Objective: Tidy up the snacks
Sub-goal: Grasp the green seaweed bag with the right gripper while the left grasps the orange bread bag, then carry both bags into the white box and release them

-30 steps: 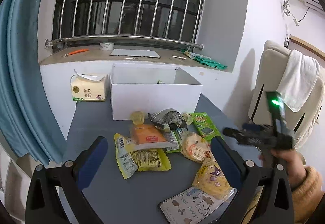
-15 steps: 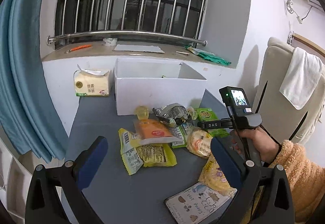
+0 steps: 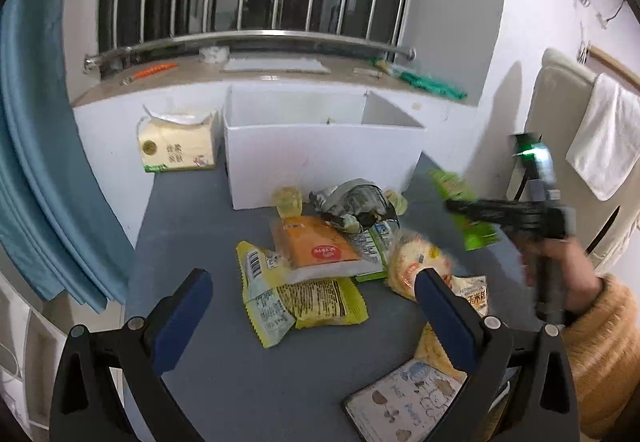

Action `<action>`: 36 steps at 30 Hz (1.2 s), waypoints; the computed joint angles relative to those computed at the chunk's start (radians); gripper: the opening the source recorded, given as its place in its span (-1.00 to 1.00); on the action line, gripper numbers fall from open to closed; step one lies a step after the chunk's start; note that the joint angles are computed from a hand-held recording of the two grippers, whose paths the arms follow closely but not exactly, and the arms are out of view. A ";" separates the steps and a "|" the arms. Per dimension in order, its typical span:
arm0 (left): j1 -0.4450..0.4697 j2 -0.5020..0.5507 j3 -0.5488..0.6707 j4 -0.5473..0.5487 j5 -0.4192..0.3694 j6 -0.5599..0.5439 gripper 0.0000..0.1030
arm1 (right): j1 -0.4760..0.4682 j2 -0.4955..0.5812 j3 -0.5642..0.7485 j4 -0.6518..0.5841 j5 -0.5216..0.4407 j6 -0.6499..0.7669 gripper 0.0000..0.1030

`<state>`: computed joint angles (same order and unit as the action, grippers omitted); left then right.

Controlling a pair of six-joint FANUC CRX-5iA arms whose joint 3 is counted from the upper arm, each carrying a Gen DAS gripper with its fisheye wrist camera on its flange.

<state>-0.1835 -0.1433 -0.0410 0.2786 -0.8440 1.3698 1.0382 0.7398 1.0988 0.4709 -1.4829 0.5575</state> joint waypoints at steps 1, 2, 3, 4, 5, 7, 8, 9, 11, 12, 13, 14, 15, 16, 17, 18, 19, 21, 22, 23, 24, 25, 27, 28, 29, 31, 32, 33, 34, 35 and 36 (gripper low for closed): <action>-0.008 0.034 0.036 -0.010 -0.023 -0.005 1.00 | 0.011 -0.060 -0.093 0.019 0.047 -0.032 0.27; -0.017 0.064 0.070 -0.021 -0.045 -0.001 1.00 | 0.024 -0.102 -0.161 0.040 0.079 -0.061 0.27; -0.025 0.108 0.115 -0.023 -0.077 -0.005 1.00 | 0.037 -0.144 -0.224 0.066 0.109 -0.089 0.27; -0.032 0.154 0.164 -0.029 -0.114 0.001 1.00 | 0.046 -0.160 -0.245 0.083 0.117 -0.100 0.27; -0.049 0.213 0.247 -0.077 -0.180 0.042 1.00 | 0.058 -0.183 -0.276 0.105 0.127 -0.120 0.27; -0.082 0.307 0.381 -0.164 -0.278 0.092 1.00 | 0.076 -0.203 -0.303 0.128 0.147 -0.139 0.28; -0.093 0.345 0.431 -0.188 -0.313 0.100 1.00 | 0.088 -0.218 -0.324 0.146 0.155 -0.151 0.28; -0.099 0.395 0.494 -0.200 -0.367 0.102 1.00 | 0.091 -0.219 -0.329 0.155 0.164 -0.153 0.28; -0.104 0.481 0.602 -0.216 -0.466 0.120 1.00 | 0.109 -0.241 -0.357 0.174 0.172 -0.163 0.29; -0.104 0.525 0.654 -0.219 -0.516 0.124 1.00 | 0.104 -0.244 -0.369 0.179 0.185 -0.165 0.29; -0.105 0.561 0.697 -0.223 -0.558 0.127 1.00 | 0.108 -0.253 -0.382 0.187 0.191 -0.168 0.29; -0.102 0.588 0.727 -0.219 -0.586 0.130 1.00 | 0.112 -0.261 -0.394 0.190 0.197 -0.170 0.29; -0.099 0.596 0.730 -0.215 -0.590 0.137 0.99 | 0.115 -0.271 -0.410 0.193 0.206 -0.176 0.30; -0.096 0.607 0.741 -0.213 -0.598 0.138 0.99 | 0.113 -0.281 -0.428 0.193 0.218 -0.179 0.30; -0.095 0.615 0.750 -0.212 -0.605 0.139 0.99 | 0.116 -0.286 -0.435 0.193 0.220 -0.178 0.30; -0.092 0.619 0.752 -0.205 -0.607 0.138 0.99 | 0.113 -0.287 -0.445 0.193 0.227 -0.182 0.30; -0.090 0.623 0.757 -0.199 -0.612 0.133 0.99 | 0.114 -0.289 -0.447 0.190 0.227 -0.183 0.30; -0.085 0.637 0.769 -0.178 -0.628 0.107 0.80 | 0.113 -0.291 -0.449 0.180 0.232 -0.184 0.30; -0.088 0.646 0.783 -0.188 -0.642 0.097 0.69 | 0.113 -0.291 -0.449 0.180 0.232 -0.185 0.30; -0.089 0.645 0.785 -0.202 -0.640 0.088 0.48 | 0.113 -0.289 -0.446 0.178 0.233 -0.183 0.30; -0.085 0.641 0.776 -0.189 -0.638 0.065 0.27 | 0.113 -0.290 -0.447 0.178 0.235 -0.183 0.31; -0.079 0.627 0.754 -0.171 -0.617 0.050 0.23 | 0.115 -0.286 -0.442 0.179 0.233 -0.181 0.31; -0.076 0.596 0.721 -0.180 -0.588 0.046 0.20 | 0.120 -0.283 -0.438 0.183 0.235 -0.179 0.31; -0.078 0.565 0.686 -0.193 -0.554 0.042 0.20 | 0.122 -0.283 -0.437 0.182 0.237 -0.176 0.31; -0.075 0.533 0.648 -0.194 -0.526 0.038 0.19 | 0.124 -0.282 -0.435 0.184 0.237 -0.172 0.31; -0.067 0.460 0.554 -0.173 -0.452 0.024 0.19 | 0.129 -0.279 -0.431 0.188 0.234 -0.169 0.31; -0.061 0.418 0.505 -0.159 -0.415 0.019 0.18 | 0.130 -0.276 -0.424 0.187 0.233 -0.164 0.31; -0.055 0.382 0.464 -0.147 -0.376 0.020 0.18 | 0.132 -0.275 -0.424 0.191 0.237 -0.165 0.31; -0.043 0.335 0.407 -0.117 -0.322 0.008 0.18 | 0.133 -0.276 -0.424 0.193 0.245 -0.167 0.31; -0.032 0.299 0.361 -0.083 -0.280 -0.004 0.19 | 0.134 -0.273 -0.419 0.193 0.252 -0.164 0.31; -0.013 0.256 0.305 -0.039 -0.223 -0.016 0.19 | 0.133 -0.269 -0.410 0.191 0.262 -0.161 0.31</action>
<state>-0.1962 0.1128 0.2638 0.2396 -1.0673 1.3542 1.1712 0.4711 0.6887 0.6619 -1.2209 0.3966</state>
